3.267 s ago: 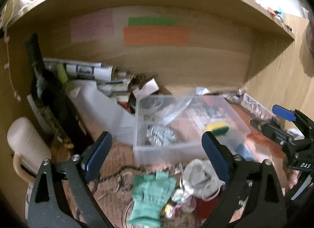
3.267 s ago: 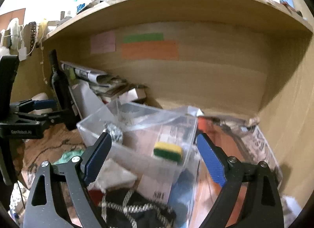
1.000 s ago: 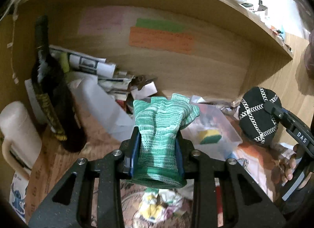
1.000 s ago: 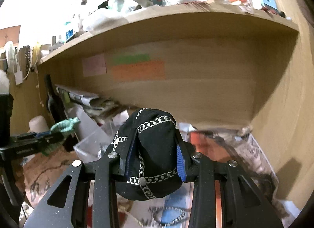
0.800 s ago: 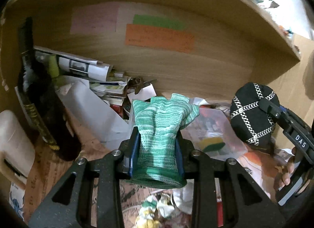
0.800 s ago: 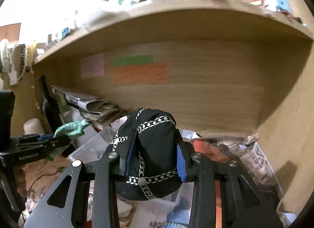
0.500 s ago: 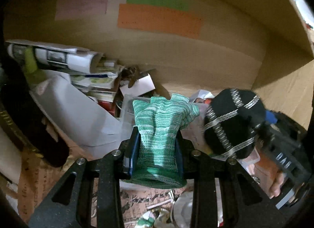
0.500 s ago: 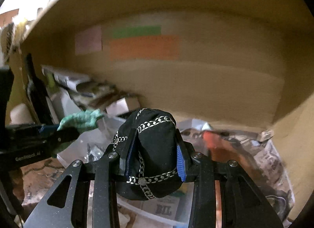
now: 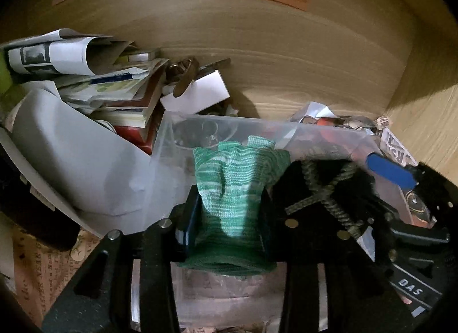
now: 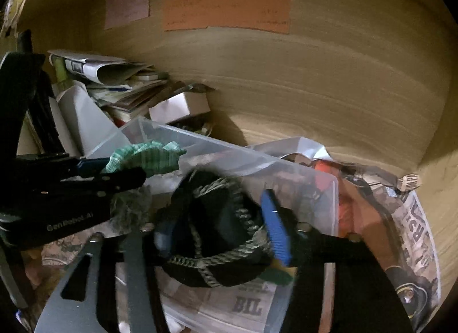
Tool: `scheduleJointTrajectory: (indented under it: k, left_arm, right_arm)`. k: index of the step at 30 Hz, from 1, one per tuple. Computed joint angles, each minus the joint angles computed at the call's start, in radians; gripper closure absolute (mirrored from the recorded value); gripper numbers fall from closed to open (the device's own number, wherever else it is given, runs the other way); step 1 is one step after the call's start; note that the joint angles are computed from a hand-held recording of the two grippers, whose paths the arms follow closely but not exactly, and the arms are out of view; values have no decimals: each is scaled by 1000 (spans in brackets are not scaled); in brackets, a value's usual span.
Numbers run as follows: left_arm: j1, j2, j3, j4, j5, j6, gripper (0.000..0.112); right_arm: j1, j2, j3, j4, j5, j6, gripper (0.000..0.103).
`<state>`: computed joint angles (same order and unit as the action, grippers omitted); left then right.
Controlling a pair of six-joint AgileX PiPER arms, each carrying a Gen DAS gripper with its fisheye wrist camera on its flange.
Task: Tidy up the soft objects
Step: 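Lower the glove and cap into the clear box and open both tools, then grasp the braided bracelet with the right tool while the left tool grasps the white drawstring pouch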
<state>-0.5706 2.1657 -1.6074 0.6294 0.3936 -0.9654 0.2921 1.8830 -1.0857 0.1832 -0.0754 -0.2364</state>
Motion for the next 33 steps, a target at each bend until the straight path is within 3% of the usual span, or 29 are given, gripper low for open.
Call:
scheduleJointTrajectory:
  k: [2,4,7,11,13,19,21,28,33]
  left_arm:
    - [-1,-8,9,3,-4,-5,67]
    - [-2,-23,29,43,-14,-49,62]
    - [-14,-69,85,151,-30,-160,57]
    - [-29,-147,171,301,-50,-307,52]
    - [-38,-189,218,396,-58,-409,45]
    - [-71,-299,352,611,-67,-633,40]
    - [-93,-326,396,694,-50,-721,29]
    - [-153,-356,501,789,-29,-842,24]
    - [-186,-354,561,843,-60,-921,23]
  right_arm:
    - [4,-3,5,111,-23,-109,37]
    - [5,-18,22,121,-41,-115,32]
    - [-6,-56,51,6,-57,6,31]
    - [-20,-143,127,-109,-99,125,21]
    - [-23,-184,165,-118,-120,132,21]
    - [-60,-302,285,-321,-167,333,18]
    - [-60,-333,335,-258,-194,267,16]
    - [-68,-387,480,-148,-253,171,14]
    - [-79,-375,545,-198,-267,231,14]
